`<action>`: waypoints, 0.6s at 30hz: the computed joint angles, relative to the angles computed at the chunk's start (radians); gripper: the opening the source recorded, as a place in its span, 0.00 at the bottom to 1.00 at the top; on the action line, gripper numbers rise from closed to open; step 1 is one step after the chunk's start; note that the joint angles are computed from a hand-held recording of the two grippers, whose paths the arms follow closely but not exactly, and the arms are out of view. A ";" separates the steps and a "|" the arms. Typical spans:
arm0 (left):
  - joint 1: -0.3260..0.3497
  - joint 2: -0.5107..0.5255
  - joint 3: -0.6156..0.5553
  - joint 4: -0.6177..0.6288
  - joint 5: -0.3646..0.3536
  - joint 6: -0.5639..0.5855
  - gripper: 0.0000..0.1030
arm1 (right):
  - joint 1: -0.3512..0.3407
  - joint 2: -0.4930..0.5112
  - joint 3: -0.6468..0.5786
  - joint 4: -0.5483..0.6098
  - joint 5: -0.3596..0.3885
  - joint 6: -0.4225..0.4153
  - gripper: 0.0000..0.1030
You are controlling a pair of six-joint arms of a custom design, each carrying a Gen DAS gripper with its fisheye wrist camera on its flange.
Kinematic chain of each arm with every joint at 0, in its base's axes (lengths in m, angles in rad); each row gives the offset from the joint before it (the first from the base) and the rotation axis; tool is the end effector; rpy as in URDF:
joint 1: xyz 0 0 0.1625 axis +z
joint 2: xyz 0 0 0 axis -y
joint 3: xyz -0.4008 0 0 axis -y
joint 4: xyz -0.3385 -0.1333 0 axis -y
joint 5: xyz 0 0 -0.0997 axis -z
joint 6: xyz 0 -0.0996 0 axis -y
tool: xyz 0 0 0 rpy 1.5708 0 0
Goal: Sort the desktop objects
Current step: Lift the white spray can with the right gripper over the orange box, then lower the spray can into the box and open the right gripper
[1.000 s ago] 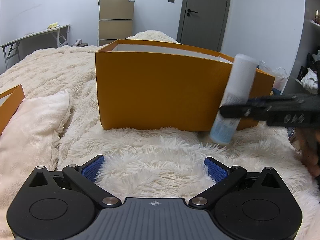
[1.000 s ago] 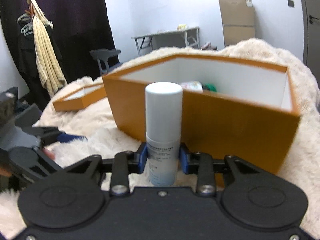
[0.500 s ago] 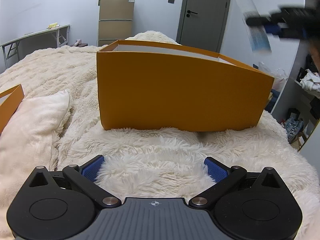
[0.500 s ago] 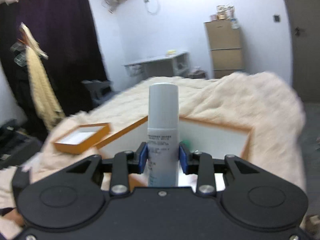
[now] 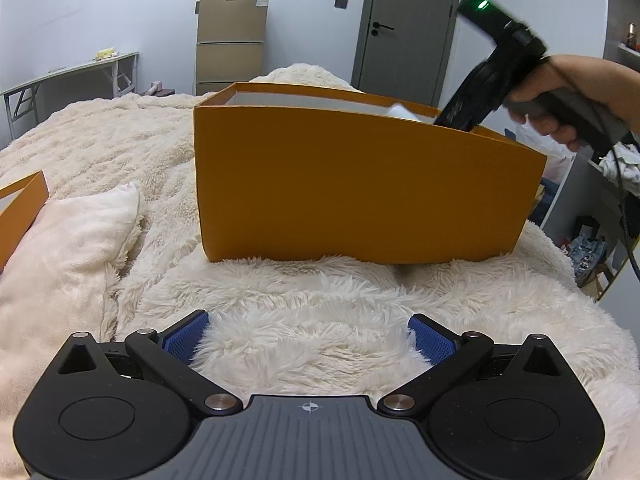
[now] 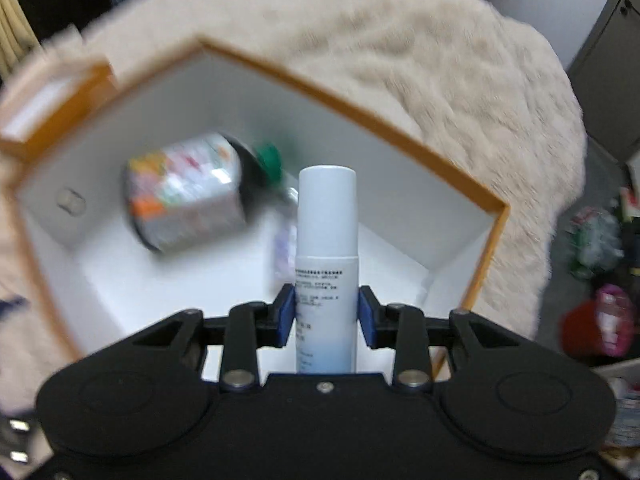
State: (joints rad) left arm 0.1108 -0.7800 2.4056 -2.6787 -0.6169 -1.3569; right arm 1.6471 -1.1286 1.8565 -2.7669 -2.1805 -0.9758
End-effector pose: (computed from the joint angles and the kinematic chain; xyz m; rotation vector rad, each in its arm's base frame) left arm -0.2988 -0.2491 0.0070 0.4298 2.2649 -1.0670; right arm 0.1180 -0.5426 0.2717 1.0463 -2.1596 0.1866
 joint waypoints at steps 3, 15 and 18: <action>-0.001 0.001 -0.001 0.004 0.001 -0.001 1.00 | 0.017 0.030 -0.007 -0.014 -0.073 -0.016 0.31; -0.011 0.001 -0.003 0.031 0.009 -0.014 1.00 | 0.028 0.059 -0.067 0.065 -0.119 0.023 0.32; -0.012 0.001 -0.003 0.031 0.008 -0.014 1.00 | 0.024 0.025 -0.055 0.041 -0.067 0.007 0.42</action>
